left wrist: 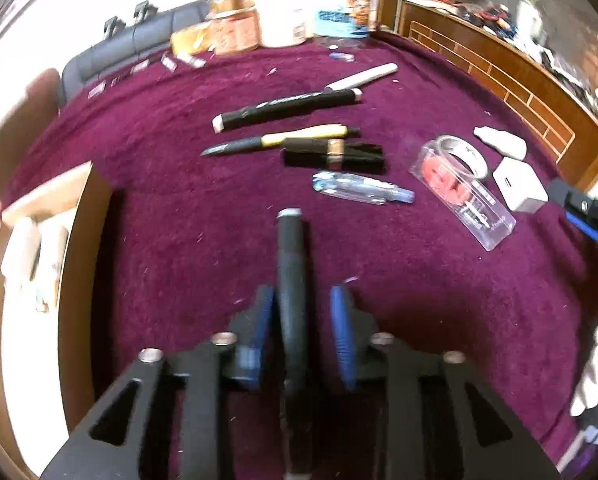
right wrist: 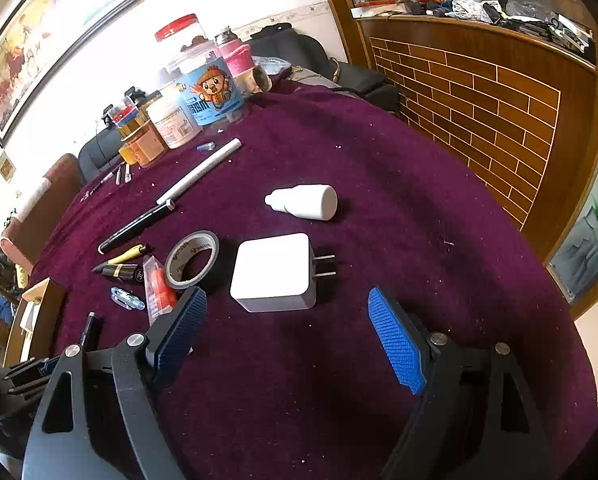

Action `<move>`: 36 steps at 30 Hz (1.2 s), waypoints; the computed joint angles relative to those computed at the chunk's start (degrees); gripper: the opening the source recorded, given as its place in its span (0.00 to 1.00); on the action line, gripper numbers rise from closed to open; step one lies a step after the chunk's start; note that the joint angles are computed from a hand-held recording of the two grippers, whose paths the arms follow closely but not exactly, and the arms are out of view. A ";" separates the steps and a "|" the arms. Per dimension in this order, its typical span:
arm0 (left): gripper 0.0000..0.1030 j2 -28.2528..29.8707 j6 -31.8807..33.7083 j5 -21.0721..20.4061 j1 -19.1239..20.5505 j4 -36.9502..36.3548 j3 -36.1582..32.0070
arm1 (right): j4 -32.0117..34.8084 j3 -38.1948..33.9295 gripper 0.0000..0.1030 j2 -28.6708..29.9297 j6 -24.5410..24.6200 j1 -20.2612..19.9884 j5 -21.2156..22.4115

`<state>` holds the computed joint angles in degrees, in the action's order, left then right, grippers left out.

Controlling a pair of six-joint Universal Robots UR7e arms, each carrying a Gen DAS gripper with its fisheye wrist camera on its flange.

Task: Organize rigid objects
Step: 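Grasp the black marker with the left gripper while the right gripper grasps the clear red-filled case, then carry the marker and the clear case over the cardboard box with both grippers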

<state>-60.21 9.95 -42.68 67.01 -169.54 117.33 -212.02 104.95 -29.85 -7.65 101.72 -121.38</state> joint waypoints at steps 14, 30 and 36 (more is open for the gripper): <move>0.11 -14.32 -2.93 -20.61 4.60 1.32 4.89 | 3.82 1.26 0.81 -2.04 1.60 0.82 1.96; 0.11 -30.40 -2.08 -29.52 7.18 1.05 9.84 | 24.56 -14.87 0.46 6.61 -5.83 6.03 -4.45; 0.11 -35.72 -2.32 -27.44 9.34 0.89 9.75 | 26.01 -13.91 0.12 5.76 -3.92 5.92 -2.93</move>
<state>-95.92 7.63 -70.12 76.35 -168.65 127.08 -186.01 91.03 -24.09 -11.57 107.64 -124.31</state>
